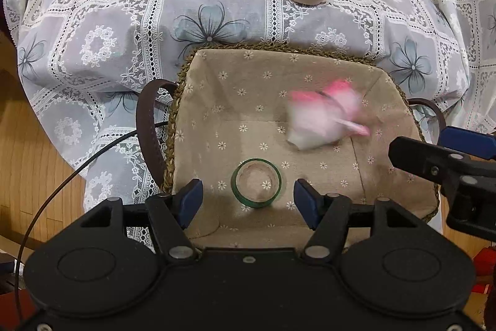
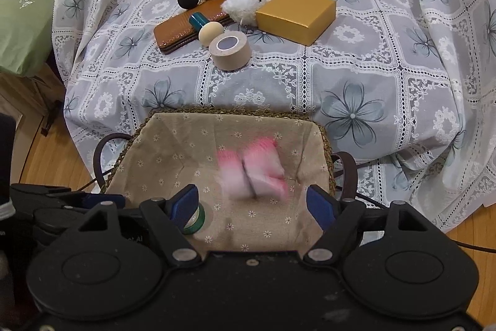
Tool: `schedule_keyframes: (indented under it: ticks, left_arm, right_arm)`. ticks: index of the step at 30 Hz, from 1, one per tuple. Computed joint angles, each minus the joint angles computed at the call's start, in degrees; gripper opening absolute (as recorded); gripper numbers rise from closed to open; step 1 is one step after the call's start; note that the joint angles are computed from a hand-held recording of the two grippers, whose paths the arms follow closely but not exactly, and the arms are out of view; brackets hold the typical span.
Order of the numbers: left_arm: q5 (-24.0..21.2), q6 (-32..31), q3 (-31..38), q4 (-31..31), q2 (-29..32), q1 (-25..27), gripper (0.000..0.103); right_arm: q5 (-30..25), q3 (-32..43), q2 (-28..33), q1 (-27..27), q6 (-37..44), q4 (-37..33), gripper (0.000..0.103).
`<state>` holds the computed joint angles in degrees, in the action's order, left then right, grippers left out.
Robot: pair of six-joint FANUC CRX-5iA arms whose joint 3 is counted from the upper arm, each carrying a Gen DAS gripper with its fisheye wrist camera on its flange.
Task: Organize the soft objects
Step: 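Drop the towel bundle into the basket by opening the right gripper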
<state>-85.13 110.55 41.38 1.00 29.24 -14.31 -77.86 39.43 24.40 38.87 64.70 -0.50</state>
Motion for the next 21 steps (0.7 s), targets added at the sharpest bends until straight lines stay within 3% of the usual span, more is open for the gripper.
schedule_keyframes:
  ticks: [21]
  left_arm:
    - [1.91, 0.12, -0.59, -1.12, -0.85, -0.41, 0.065]
  right_arm:
    - [-0.07, 0.73, 0.86, 0.11, -1.04, 0.71, 0.077]
